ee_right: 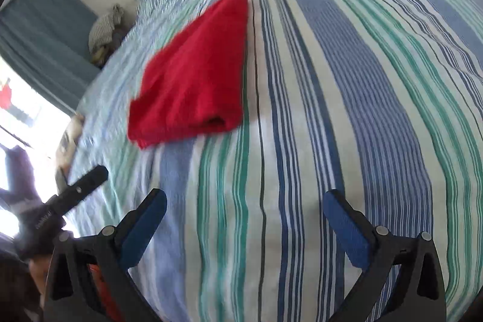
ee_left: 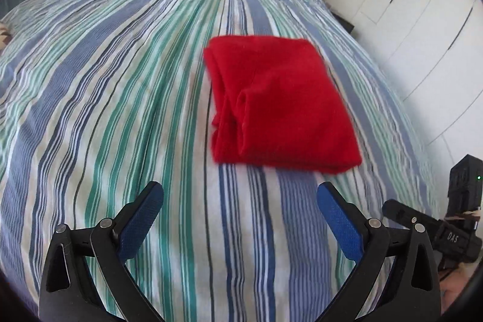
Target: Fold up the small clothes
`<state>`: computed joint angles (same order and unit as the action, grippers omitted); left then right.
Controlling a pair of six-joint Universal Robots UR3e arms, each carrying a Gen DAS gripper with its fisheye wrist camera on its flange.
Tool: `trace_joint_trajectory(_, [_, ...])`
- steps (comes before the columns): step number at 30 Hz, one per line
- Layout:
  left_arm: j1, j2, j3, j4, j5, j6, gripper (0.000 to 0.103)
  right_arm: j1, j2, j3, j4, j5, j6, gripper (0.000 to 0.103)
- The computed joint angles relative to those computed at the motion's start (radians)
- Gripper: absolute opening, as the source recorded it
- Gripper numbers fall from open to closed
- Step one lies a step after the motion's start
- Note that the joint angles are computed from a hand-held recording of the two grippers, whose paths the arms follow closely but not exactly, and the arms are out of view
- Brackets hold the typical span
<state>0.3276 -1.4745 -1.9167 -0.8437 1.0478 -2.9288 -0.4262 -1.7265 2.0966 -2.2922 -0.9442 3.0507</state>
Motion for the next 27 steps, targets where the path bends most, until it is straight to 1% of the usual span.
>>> trace_joint_trajectory(1, [-0.019, -0.091, 0.089, -0.01, -0.007, -0.015, 0.102, -0.021, 0.068, -0.057, -0.013, 0.049, 0.022, 0.102])
trace_joint_trajectory(2, [-0.047, -0.186, 0.184, -0.018, 0.005, -0.039, 0.102, -0.03, 0.143, -0.117, -0.042, 0.089, 0.05, 0.102])
trace_joint_trajectory(4, [-0.094, -0.359, 0.356, -0.034, 0.06, -0.082, 0.102, -0.017, 0.306, -0.255, -0.133, 0.138, 0.111, 0.102])
trace_joint_trajectory(6, [-0.132, -0.503, 0.513, -0.072, 0.137, -0.125, 0.101, 0.02, 0.477, -0.438, -0.155, 0.157, 0.149, 0.102])
trace_joint_trajectory(7, [-0.141, -0.551, 0.567, -0.084, 0.163, -0.146, 0.101, 0.039, 0.558, -0.529, -0.143, 0.175, 0.163, 0.102])
trace_joint_trajectory(8, [-0.142, -0.587, 0.61, -0.093, 0.163, -0.162, 0.101, 0.055, 0.644, -0.629, -0.108, 0.205, 0.168, 0.102])
trace_joint_trajectory(10, [-0.136, -0.629, 0.657, -0.097, 0.145, -0.177, 0.102, 0.089, 0.787, -0.787, -0.054, 0.252, 0.194, 0.102])
trace_joint_trajectory(11, [-0.137, -0.647, 0.681, -0.103, 0.139, -0.18, 0.102, 0.105, 0.841, -0.838, -0.058, 0.257, 0.225, 0.101])
trace_joint_trajectory(12, [-0.138, -0.668, 0.709, -0.121, 0.125, -0.179, 0.102, 0.122, 0.886, -0.865, -0.092, 0.261, 0.269, 0.095])
trace_joint_trajectory(13, [-0.137, -0.687, 0.73, -0.138, 0.102, -0.176, 0.1, 0.143, 0.926, -0.894, -0.11, 0.269, 0.292, 0.078])
trace_joint_trajectory(14, [-0.141, -0.714, 0.773, -0.166, 0.087, -0.175, 0.095, 0.168, 0.952, -0.937, -0.088, 0.248, 0.28, 0.067])
trace_joint_trajectory(15, [-0.148, -0.721, 0.776, -0.165, 0.089, -0.164, 0.063, 0.204, 0.946, -0.958, -0.073, 0.155, 0.258, 0.044])
trace_joint_trajectory(16, [-0.152, -0.728, 0.792, -0.183, 0.066, -0.145, 0.031, 0.243, 0.933, -0.983, -0.062, 0.052, 0.23, 0.039])
trace_joint_trajectory(17, [-0.154, -0.72, 0.796, -0.194, 0.05, -0.147, 0.023, 0.276, 0.915, -0.993, -0.065, -0.021, 0.193, 0.037])
trace_joint_trajectory(18, [-0.159, -0.692, 0.77, -0.17, 0.062, -0.159, 0.019, 0.306, 0.885, -0.984, -0.083, -0.084, 0.157, 0.034])
trace_joint_trajectory(19, [-0.161, -0.675, 0.77, -0.159, 0.067, -0.163, 0.018, 0.325, 0.85, -0.967, -0.103, -0.121, 0.124, 0.033])
trace_joint_trajectory(22, [-0.15, -0.589, 0.747, -0.14, 0.058, -0.157, 0.018, 0.355, 0.758, -0.953, -0.139, -0.142, 0.039, 0.032])
trace_joint_trajectory(24, [-0.128, -0.524, 0.752, -0.155, 0.035, -0.141, 0.018, 0.363, 0.714, -0.984, -0.134, -0.129, 0.022, 0.032])
trace_joint_trajectory(27, [-0.104, -0.504, 0.866, -0.243, 0.017, -0.121, 0.019, 0.355, 0.742, -1.15, -0.06, -0.07, 0.068, 0.032])
